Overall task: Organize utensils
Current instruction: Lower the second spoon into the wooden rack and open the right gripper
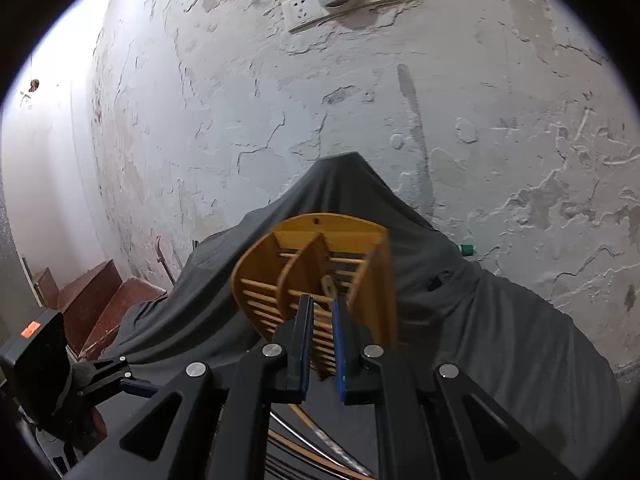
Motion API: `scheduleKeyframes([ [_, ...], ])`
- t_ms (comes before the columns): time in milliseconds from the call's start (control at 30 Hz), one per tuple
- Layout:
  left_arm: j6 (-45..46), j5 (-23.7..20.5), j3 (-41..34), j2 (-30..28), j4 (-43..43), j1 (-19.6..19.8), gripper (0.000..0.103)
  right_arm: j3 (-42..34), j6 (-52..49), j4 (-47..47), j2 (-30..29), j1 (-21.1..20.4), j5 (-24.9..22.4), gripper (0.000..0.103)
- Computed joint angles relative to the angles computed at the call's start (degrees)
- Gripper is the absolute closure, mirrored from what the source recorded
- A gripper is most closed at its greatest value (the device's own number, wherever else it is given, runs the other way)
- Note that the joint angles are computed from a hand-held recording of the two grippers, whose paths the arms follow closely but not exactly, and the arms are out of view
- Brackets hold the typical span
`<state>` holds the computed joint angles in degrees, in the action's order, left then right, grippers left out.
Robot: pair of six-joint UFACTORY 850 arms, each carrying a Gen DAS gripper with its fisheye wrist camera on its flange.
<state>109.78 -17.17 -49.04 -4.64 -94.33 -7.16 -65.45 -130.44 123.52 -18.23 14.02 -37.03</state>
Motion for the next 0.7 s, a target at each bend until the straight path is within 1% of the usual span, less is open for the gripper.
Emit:
scheduleKeyframes([
  [33, -3.7, -0.2, -0.1, 0.3, 4.3, -0.2, 0.0, -0.2, 0.6, -0.5, -0.3, -0.3, -0.5, 0.092],
  [133, -7.0, -2.0, 0.2, 1.0, 11.3, -0.5, 0.0, -1.0, 2.3, -2.2, -1.5, -1.4, -2.4, 0.092],
  [200, -12.5, -5.2, -1.0, -0.1, 20.4, -0.2, 0.0, -1.3, 3.0, -3.0, -2.0, -1.8, -3.1, 0.092],
  [233, -13.9, -6.7, -1.8, -0.9, 23.1, 0.1, 0.0, -1.3, 3.1, -3.1, -2.1, -2.0, -3.2, 0.092],
  [267, -14.5, -7.4, -2.3, -1.6, 24.4, 0.2, 0.004, -1.3, 3.1, -3.0, -2.2, -2.2, -3.4, 0.092],
  [333, -16.5, -8.5, -4.1, -3.5, 27.5, 0.7, 0.022, -1.3, 3.6, -3.2, -2.4, -2.7, -4.1, 0.092],
  [400, -22.2, -8.6, -6.6, -5.9, 33.8, 1.4, 0.032, -1.4, 4.4, -3.5, -2.6, -3.2, -4.5, 0.092],
  [467, -25.5, -9.5, -8.2, -7.7, 38.7, 2.2, 0.033, -1.6, 5.5, -3.9, -2.9, -3.6, -4.9, 0.092],
  [567, -27.3, -9.6, -9.1, -9.3, 41.9, 3.1, 0.033, -2.0, 6.7, -4.5, -3.3, -4.1, -5.1, 0.092],
  [667, -25.1, -10.6, -9.5, -10.7, 40.1, 4.2, 0.034, -2.3, 7.2, -5.0, -3.6, -4.0, -4.9, 0.092],
  [700, -24.2, -10.8, -9.5, -10.9, 39.5, 4.5, 0.041, -2.5, 7.7, -5.5, -3.8, -4.0, -4.9, 0.092],
])
